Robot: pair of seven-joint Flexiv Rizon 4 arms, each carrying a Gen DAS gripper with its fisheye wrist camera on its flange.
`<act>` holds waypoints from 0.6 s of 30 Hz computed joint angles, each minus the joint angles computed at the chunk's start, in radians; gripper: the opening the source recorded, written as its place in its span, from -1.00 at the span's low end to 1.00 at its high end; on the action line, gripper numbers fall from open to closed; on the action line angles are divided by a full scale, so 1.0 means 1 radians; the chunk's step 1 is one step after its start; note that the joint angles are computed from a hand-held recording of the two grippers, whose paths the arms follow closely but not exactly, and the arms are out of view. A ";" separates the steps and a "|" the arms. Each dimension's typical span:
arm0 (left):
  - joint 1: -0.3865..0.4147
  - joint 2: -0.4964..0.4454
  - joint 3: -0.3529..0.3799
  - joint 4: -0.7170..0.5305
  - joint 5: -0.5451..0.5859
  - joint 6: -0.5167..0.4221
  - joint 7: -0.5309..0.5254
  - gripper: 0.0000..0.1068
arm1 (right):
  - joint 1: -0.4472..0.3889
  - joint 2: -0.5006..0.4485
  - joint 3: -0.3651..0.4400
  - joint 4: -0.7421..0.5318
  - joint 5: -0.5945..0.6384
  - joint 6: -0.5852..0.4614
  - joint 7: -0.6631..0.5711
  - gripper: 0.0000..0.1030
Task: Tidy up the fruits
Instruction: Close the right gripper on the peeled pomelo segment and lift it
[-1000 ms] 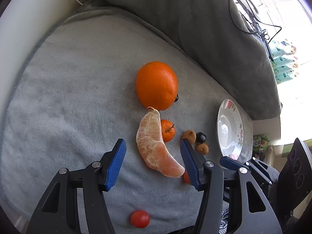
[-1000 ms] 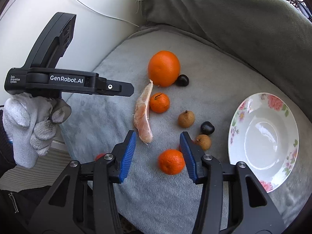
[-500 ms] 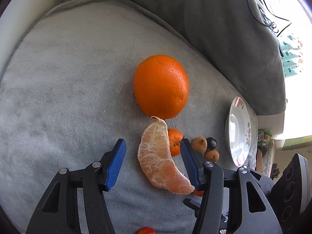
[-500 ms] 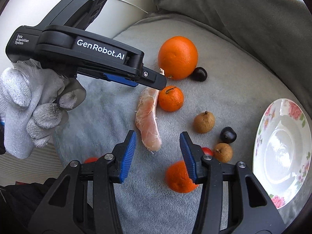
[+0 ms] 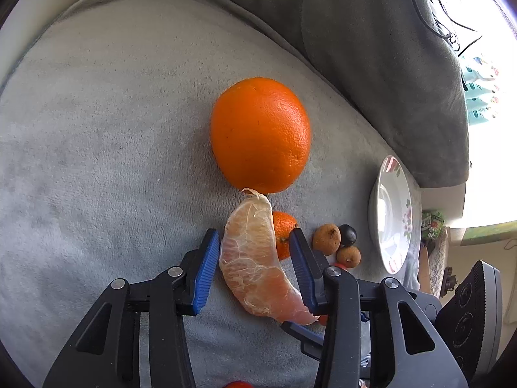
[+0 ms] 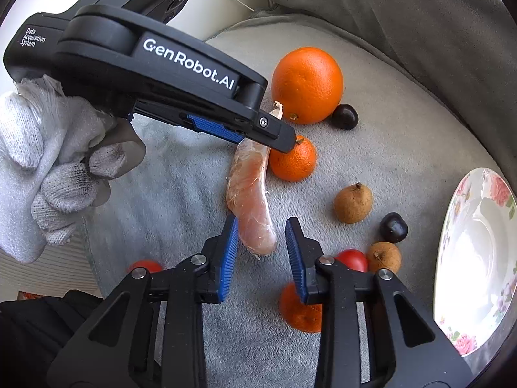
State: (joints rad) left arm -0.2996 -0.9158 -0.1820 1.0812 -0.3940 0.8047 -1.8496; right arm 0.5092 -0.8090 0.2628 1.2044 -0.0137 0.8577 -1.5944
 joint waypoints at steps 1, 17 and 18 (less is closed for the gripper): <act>0.003 0.003 -0.003 0.006 -0.003 0.005 0.002 -0.22 | -0.001 -0.003 0.004 -0.005 0.003 -0.001 -0.002 -0.47; 0.002 0.030 -0.007 0.061 -0.008 0.068 -0.012 -0.40 | 0.027 0.053 -0.017 0.101 -0.047 0.083 0.034 -0.64; 0.002 0.034 -0.005 0.064 -0.005 0.069 -0.009 -0.44 | 0.028 0.055 -0.019 0.104 -0.055 0.089 0.035 -0.66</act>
